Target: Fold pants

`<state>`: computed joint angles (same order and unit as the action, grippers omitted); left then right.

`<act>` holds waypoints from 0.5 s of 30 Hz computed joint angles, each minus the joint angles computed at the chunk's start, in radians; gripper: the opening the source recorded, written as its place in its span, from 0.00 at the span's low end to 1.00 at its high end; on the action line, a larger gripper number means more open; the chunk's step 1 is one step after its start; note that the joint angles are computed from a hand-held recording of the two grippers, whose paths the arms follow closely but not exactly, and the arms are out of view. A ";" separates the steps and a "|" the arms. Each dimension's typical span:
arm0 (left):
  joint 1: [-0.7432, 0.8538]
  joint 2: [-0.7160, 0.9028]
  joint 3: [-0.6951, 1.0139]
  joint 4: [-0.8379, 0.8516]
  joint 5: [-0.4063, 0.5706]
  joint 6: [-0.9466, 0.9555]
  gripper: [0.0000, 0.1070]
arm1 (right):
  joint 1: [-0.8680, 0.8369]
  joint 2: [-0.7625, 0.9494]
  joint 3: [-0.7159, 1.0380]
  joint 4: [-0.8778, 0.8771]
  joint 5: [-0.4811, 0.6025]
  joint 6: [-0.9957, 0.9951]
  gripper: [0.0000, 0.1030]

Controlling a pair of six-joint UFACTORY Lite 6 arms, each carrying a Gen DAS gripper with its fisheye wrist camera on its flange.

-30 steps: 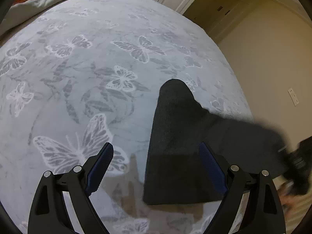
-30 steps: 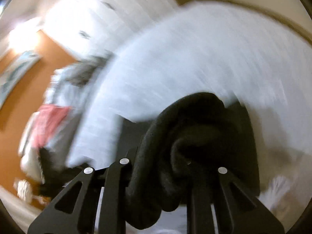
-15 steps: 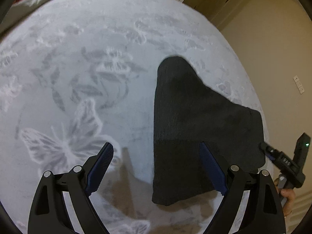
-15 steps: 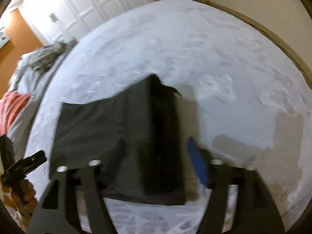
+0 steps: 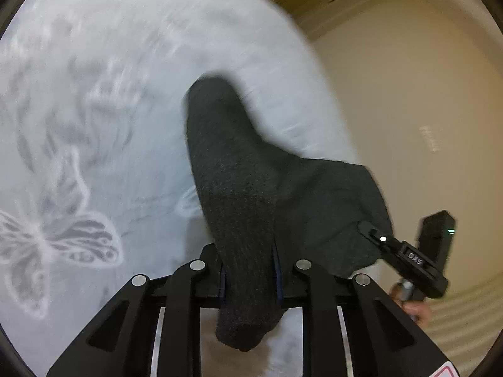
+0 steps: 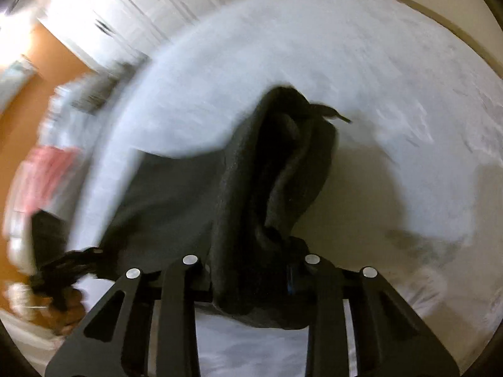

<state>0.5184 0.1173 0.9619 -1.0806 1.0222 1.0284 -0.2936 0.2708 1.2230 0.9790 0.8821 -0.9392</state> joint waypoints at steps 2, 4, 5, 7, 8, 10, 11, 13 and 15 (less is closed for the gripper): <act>0.099 -0.141 -0.035 0.061 0.061 0.023 0.18 | -0.028 -0.105 -0.038 0.036 0.109 -0.047 0.29; 0.174 -0.197 -0.069 0.160 0.033 0.018 0.31 | -0.013 -0.146 -0.095 0.020 0.112 -0.068 0.40; 0.174 -0.187 -0.091 0.251 -0.044 -0.030 0.42 | 0.023 -0.144 -0.132 -0.004 0.063 -0.062 0.53; 0.125 -0.196 -0.151 0.421 -0.251 -0.191 0.36 | 0.097 -0.108 -0.239 -0.140 -0.120 -0.025 0.58; 0.110 -0.218 -0.182 0.463 -0.326 -0.219 0.36 | 0.117 -0.089 -0.263 -0.169 -0.169 -0.009 0.59; 0.144 -0.328 -0.236 0.428 -0.357 -0.150 0.37 | 0.074 -0.128 -0.287 -0.108 -0.142 0.030 0.58; 0.167 -0.372 -0.254 0.394 -0.342 -0.102 0.47 | 0.054 -0.174 -0.306 -0.063 -0.130 -0.012 0.58; 0.259 -0.508 -0.300 0.292 -0.240 0.043 0.64 | 0.041 -0.326 -0.371 0.020 -0.172 -0.143 0.59; 0.268 -0.619 -0.327 0.204 -0.150 0.128 0.71 | 0.066 -0.361 -0.401 0.019 -0.181 -0.173 0.57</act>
